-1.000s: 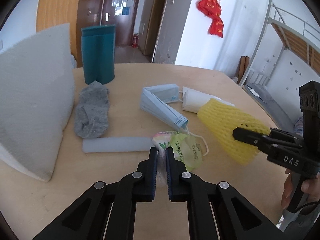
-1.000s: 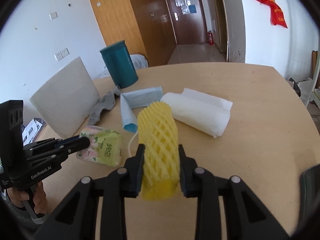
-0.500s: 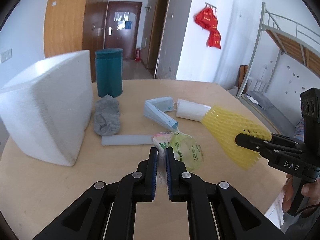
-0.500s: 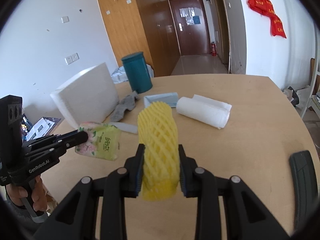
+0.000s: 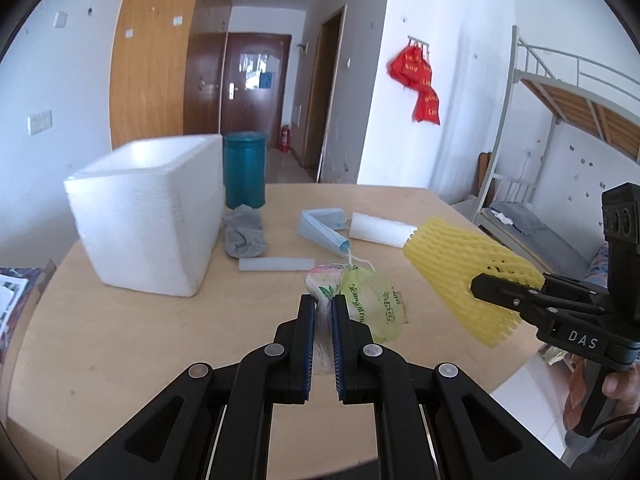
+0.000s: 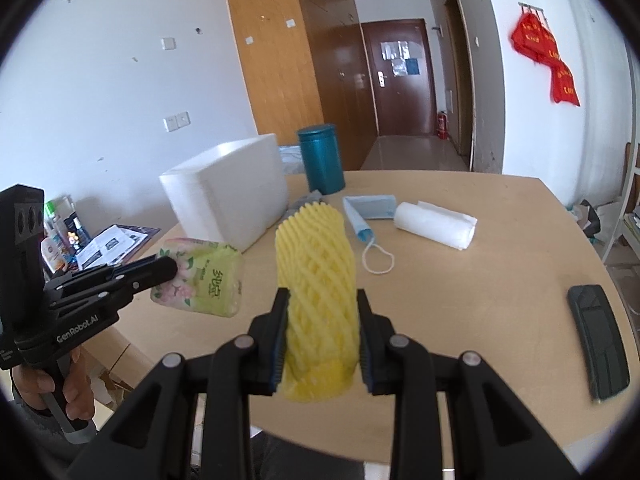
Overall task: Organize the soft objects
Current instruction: 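Lift both held items and carry them over the white foam box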
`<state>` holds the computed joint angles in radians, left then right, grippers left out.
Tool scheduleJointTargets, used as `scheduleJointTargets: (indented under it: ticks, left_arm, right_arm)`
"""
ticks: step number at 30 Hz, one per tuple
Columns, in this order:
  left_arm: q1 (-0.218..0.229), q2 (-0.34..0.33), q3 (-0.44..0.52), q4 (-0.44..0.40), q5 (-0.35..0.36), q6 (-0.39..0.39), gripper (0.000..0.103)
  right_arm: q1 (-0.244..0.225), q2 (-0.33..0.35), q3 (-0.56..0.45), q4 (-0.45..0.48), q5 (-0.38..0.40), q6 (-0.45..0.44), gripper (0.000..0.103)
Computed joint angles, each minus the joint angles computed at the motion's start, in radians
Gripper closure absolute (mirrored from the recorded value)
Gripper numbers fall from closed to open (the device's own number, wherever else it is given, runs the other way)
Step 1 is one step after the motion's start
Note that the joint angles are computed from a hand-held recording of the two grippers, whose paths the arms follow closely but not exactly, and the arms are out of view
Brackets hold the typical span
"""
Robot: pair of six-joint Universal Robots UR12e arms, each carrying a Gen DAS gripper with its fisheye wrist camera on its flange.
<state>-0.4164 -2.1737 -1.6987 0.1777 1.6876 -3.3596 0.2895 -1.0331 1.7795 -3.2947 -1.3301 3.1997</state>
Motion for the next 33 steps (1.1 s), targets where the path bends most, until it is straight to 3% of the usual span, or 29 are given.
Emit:
scheduleJointTargets:
  ticks: [17,33]
  left_arm:
    - [-0.044,0.120,-0.210,0.204,0.186,-0.021,0.094]
    - [-0.023,0.156,-0.296,0.300,0.269,-0.031,0.094]
  right_arm:
    - [0.066,-0.056,0.096,-0.180,0.063,-0.067,0.069]
    - [0.118,-0.008,0.010,-0.132,0.080,-0.106,0.069]
